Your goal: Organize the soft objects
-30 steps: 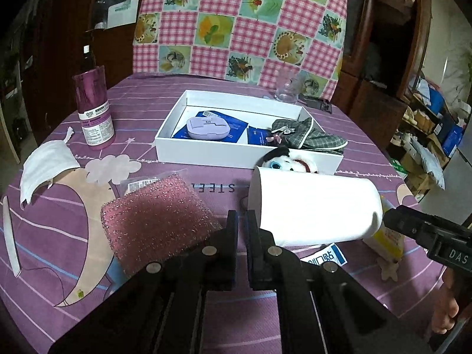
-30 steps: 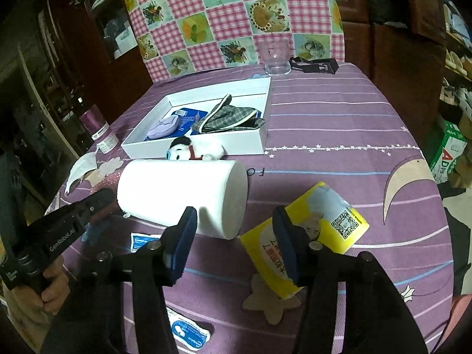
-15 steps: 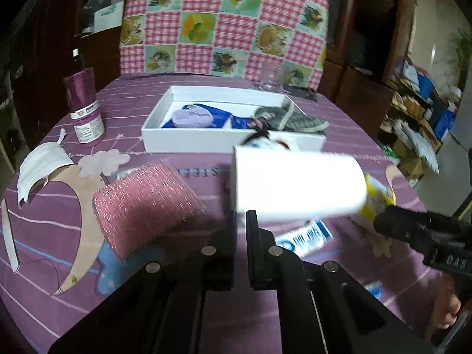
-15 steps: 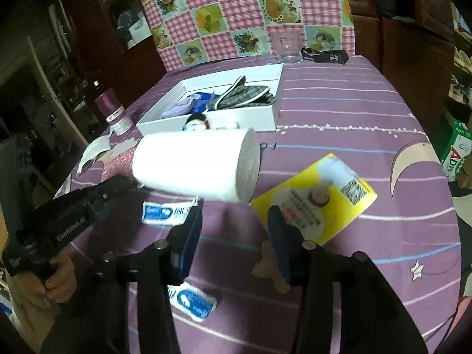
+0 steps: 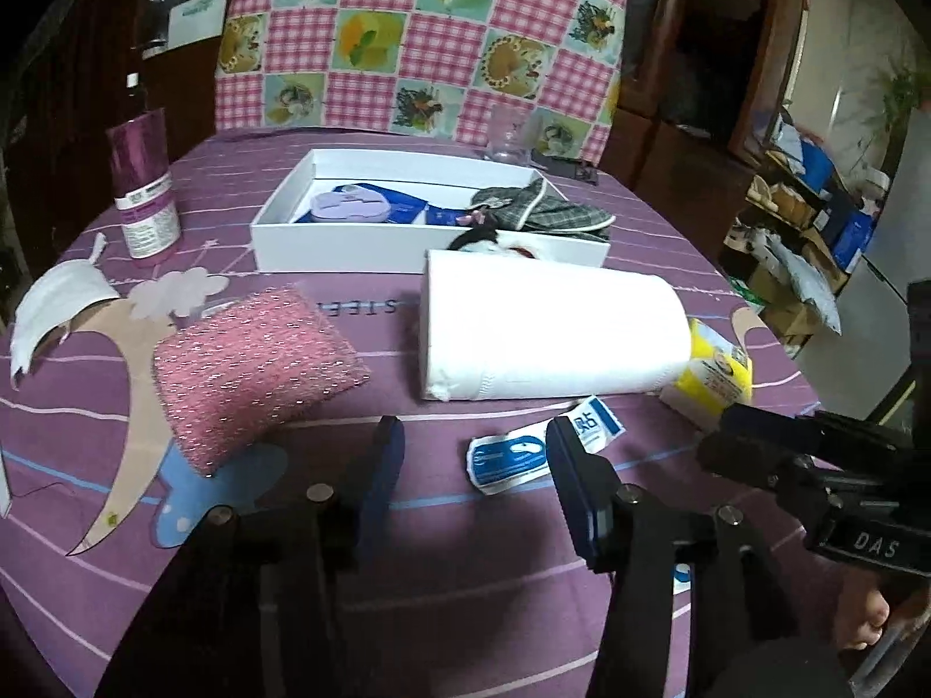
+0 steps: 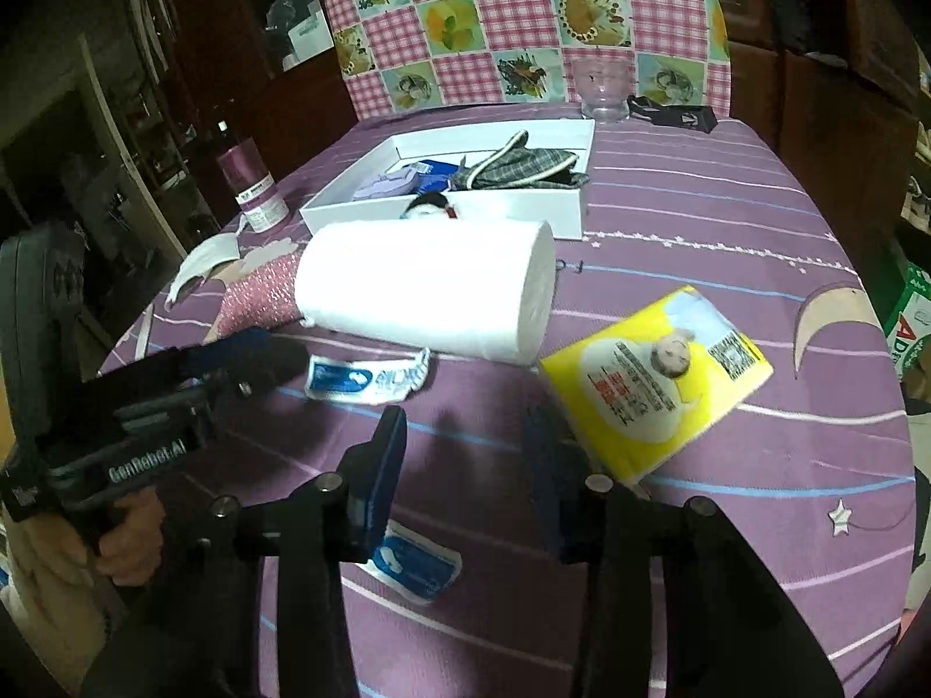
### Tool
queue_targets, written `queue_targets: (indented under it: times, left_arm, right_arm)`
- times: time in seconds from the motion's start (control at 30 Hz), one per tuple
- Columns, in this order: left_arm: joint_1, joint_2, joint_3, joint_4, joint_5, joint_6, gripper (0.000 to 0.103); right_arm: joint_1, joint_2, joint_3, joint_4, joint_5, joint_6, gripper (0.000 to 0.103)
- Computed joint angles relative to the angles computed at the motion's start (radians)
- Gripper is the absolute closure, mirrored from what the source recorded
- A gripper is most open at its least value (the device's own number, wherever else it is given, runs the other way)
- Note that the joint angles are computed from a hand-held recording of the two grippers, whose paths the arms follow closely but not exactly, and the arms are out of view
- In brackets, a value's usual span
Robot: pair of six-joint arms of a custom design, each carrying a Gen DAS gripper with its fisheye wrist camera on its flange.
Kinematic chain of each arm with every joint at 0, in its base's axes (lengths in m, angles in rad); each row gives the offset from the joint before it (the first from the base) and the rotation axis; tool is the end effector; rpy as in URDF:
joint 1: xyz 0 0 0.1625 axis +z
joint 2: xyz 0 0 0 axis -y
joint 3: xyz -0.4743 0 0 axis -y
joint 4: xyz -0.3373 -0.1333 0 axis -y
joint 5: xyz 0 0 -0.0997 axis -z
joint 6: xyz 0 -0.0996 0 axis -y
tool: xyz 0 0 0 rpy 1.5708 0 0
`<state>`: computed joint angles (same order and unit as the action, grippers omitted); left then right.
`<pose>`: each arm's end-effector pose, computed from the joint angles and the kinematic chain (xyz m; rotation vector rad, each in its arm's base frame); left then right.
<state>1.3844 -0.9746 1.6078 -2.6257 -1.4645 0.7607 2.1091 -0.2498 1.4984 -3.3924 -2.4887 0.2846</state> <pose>0.0173 -0.6848 0.3058 1.2804 2.5704 -0.5462 0.3967 -0.5586 -0.0370 -0.0411 -2.3202 1.0739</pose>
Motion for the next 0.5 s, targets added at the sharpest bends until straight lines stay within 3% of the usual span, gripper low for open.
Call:
queue_targets:
  times: [0.13,0.33,0.5]
  left_arm:
    - [-0.011,0.004,0.021,-0.036,0.047,0.012,0.052]
    - [-0.010,0.008,0.022,-0.084,0.073,-0.001,0.052]
    - [-0.013,0.013,0.020,-0.091,0.099,-0.007,0.052]
  right_arm:
    - [-0.019,-0.005,-0.040,0.050,0.078,-0.002,0.062]
    - [-0.059,-0.008,-0.126,0.249,0.141,0.089,0.070]
    - [-0.079,-0.008,-0.124,0.267,0.208,0.123,0.079]
